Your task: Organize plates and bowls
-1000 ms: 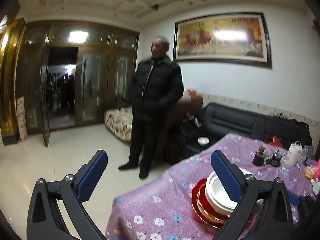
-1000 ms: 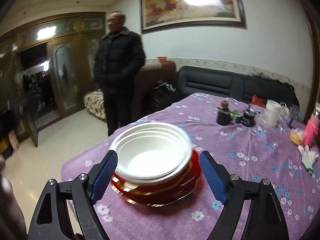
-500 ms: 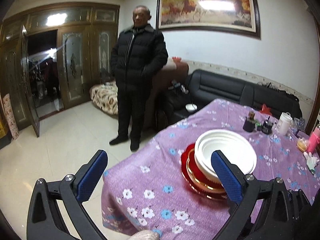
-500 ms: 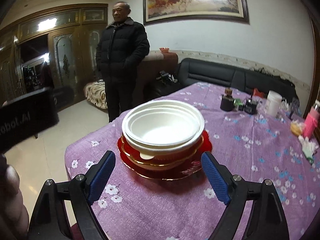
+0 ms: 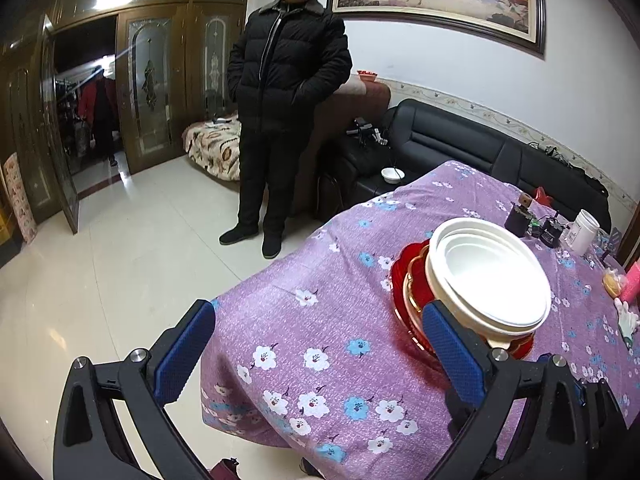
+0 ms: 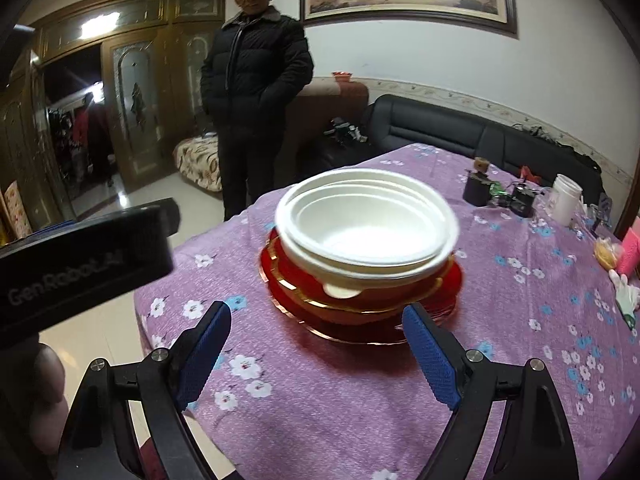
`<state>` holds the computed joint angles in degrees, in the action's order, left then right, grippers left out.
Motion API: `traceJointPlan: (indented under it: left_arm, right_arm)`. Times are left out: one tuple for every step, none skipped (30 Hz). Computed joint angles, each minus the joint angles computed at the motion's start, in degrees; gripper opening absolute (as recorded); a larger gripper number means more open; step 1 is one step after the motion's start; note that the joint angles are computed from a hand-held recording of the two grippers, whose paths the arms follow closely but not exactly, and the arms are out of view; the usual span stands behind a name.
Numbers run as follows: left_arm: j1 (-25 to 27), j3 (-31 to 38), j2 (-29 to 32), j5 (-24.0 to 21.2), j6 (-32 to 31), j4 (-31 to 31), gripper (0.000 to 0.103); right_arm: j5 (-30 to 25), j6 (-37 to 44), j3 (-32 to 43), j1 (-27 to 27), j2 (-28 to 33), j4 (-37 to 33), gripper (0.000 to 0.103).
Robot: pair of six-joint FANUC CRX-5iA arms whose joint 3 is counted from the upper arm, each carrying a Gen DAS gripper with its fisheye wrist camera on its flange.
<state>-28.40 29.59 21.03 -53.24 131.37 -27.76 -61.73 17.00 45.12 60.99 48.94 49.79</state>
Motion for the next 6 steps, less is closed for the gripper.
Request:
traceJointPlan:
  left_arm:
    - [0.2, 0.0, 0.1, -0.2, 0.0, 0.2, 0.103]
    - [0.4, 0.0, 0.1, -0.3, -0.1, 0.4, 0.103]
    - [0.7, -0.1, 0.2, -0.6, -0.3, 1.0, 0.103]
    - [0.9, 0.0, 0.4, -0.8, -0.6, 1.4, 0.103]
    - [1.2, 0.1, 0.5, -1.0, -1.1, 2.0, 0.103]
    - [1.6, -0.1, 0.5, -1.0, -1.7, 3.1, 0.103]
  right_arm:
    - [-0.2, 0.8, 1.0, 0.0, 0.6, -0.6, 0.091]
    - [-0.6, 1.7, 2.3, 0.1, 1.2, -1.2, 0.091]
    - [-1.4, 3.3, 4.5, 0.1, 2.4, -2.3, 0.091]
    - [-1.9, 4.2, 5.8, 0.1, 3.0, -3.1, 0.091]
    - [-2.3, 5.1, 7.1, 0.1, 3.7, -4.1, 0.091]
    - [-2.7, 5.7, 8.3, 0.1, 4.3, -4.7, 0.091]
